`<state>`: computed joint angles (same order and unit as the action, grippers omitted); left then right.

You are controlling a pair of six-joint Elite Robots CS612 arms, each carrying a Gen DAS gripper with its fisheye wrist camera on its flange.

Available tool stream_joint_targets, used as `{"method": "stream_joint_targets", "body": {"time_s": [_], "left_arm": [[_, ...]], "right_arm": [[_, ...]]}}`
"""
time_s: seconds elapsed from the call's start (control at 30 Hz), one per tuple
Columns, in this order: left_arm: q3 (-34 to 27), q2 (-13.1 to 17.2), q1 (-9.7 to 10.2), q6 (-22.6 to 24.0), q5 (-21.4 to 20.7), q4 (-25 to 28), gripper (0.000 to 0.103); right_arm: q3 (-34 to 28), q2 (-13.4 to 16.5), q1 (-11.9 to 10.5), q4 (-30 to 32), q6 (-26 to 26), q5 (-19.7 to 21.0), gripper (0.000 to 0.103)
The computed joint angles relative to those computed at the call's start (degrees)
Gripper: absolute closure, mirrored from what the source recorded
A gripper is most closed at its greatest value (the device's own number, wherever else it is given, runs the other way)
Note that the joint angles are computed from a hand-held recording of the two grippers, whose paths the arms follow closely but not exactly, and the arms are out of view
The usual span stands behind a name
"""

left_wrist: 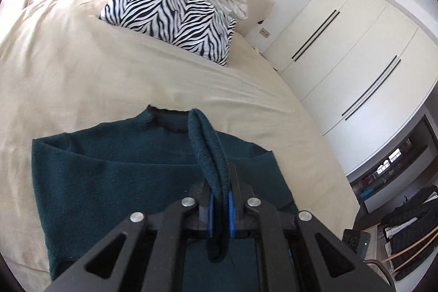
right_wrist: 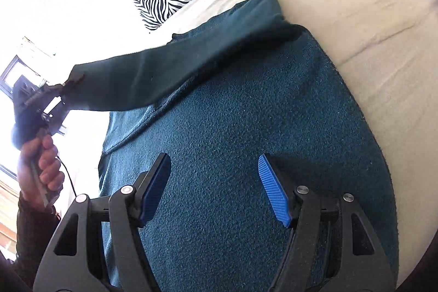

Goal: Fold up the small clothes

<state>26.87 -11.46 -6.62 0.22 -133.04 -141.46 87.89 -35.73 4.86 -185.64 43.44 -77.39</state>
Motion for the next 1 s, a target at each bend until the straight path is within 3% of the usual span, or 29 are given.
{"method": "stream_joint_targets", "body": {"time_s": [0.2, 0.5, 0.67, 0.87, 1.0], "left_arm": [[-11.66, 7.25, 1.01, -0.15, 3.30, 10.27, 0.094], [-8.65, 7.36, 1.41, -1.62, 2.79, 9.69, 0.094], [-7.98, 7.67, 1.65, -4.21, 1.11, 9.10, 0.094], [-8.12, 7.62, 1.57, -3.82, 0.75, 9.54, 0.094], [-8.61, 7.89, 1.48, -3.61, 0.29, 9.96, 0.094]], "right_arm": [[-0.57, 0.05, -0.57, 0.73, 0.59, 0.45, 0.037], [-3.81, 1.59, -2.94, -1.22, 6.06, 2.59, 0.037], [-8.81, 6.00, -4.96, -3.65, 18.17, 6.96, 0.037], [-11.18, 9.29, -6.52, -14.18, 30.76, 3.45, 0.038], [-10.60, 9.37, -7.04, -16.02, 30.15, 2.25, 0.044]]}}
